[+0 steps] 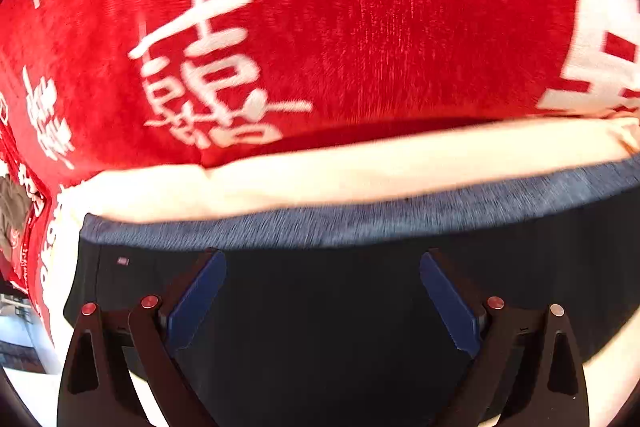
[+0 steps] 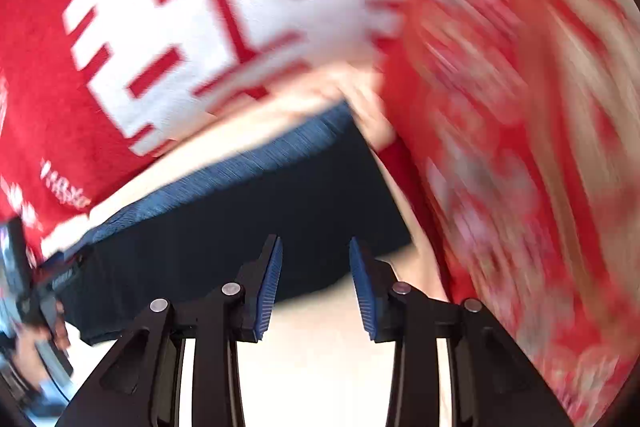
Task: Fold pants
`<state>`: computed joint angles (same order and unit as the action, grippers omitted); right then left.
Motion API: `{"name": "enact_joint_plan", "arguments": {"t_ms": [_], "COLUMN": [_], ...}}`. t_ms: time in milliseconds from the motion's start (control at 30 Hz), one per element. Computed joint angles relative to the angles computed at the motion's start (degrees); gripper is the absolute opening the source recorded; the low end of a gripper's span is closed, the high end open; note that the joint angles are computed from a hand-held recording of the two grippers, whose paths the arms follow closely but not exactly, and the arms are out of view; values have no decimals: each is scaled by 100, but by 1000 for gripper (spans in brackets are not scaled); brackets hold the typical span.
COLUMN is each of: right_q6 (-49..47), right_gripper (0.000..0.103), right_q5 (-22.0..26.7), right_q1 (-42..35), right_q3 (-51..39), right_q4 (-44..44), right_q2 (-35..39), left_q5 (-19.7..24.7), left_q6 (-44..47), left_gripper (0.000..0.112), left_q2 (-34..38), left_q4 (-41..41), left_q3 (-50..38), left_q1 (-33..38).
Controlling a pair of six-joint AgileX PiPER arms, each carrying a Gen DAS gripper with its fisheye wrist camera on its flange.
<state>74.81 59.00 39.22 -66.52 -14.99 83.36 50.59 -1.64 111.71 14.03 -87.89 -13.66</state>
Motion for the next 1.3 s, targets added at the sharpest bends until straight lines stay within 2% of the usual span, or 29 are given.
{"name": "enact_joint_plan", "arguments": {"t_ms": [100,133,167,200,233,267,367,433,467,500,533,567,633,733,800,900,933,1000,1200,1300], "right_q6": [-932,-1101,-1259,-1294,-1222,-1052,-809,-780,-1031,-1354,-1633,-1822,-2197,-3414,-4357,-5953,-6212,-6041,-2962,-1626], "right_gripper": [39,39,30,24,11,3,3,17,24,29,38,42,42,42,42,42,42,42,42,42], "right_q5": [-414,-381,-332,-507,-755,-836,-826,-652,-891,-1359,-1928,-2453,-3299,-3936,-4190,-4154,-4156,-4193,-3993,-3815], "right_q1": [-600,-692,-822,-882,-911,-902,-896,-793,-835,-858,-812,-671,-290,241,563,844,978,1237,1658,1784], "right_q3": [-266,-321,-280,-115,171,394,686,542,608,796,1050,1258,1438,1107,647,-415,-891,-1898,-4996,-5808], "right_q4": [373,481,604,667,617,503,576,757,1139,1712,2285,2858,4004,5723,6868,8571,8901,8915,6384,5274], "right_q2": [699,929,1113,1111,950,772,414,342,189,-12,-123,-129,156,931,1491,2515,2930,3655,5564,6035], "left_q5": [120,170,159,-5,-80,-48,-185,21,29,-3,13,57,227,533,470,437,445,283,-261,-309], "left_q6": [-293,-374,-390,-361,-201,-33,72,44,104,200,282,351,376,481,597,982,1157,1573,2961,3508], "left_gripper": [98,98,99,102,102,102,102,102,102,102,102,102,102,102,102,102,102,102,102,102], "left_q2": [635,782,911,858,804,753,366,156,5,-169,-321,-432,-547,-535,-697,-615,-554,-388,218,550], "left_q4": [108,225,269,196,-1,-179,-125,190,191,145,87,54,97,-75,-62,40,20,-74,-663,-870], "left_q3": [-499,-591,-627,-510,-435,-378,119,254,379,533,650,737,807,600,761,674,597,436,103,26], "left_q1": [-190,-245,-259,-194,-71,53,221,179,186,244,301,369,556,945,1244,1736,1906,2259,2974,3163]}}
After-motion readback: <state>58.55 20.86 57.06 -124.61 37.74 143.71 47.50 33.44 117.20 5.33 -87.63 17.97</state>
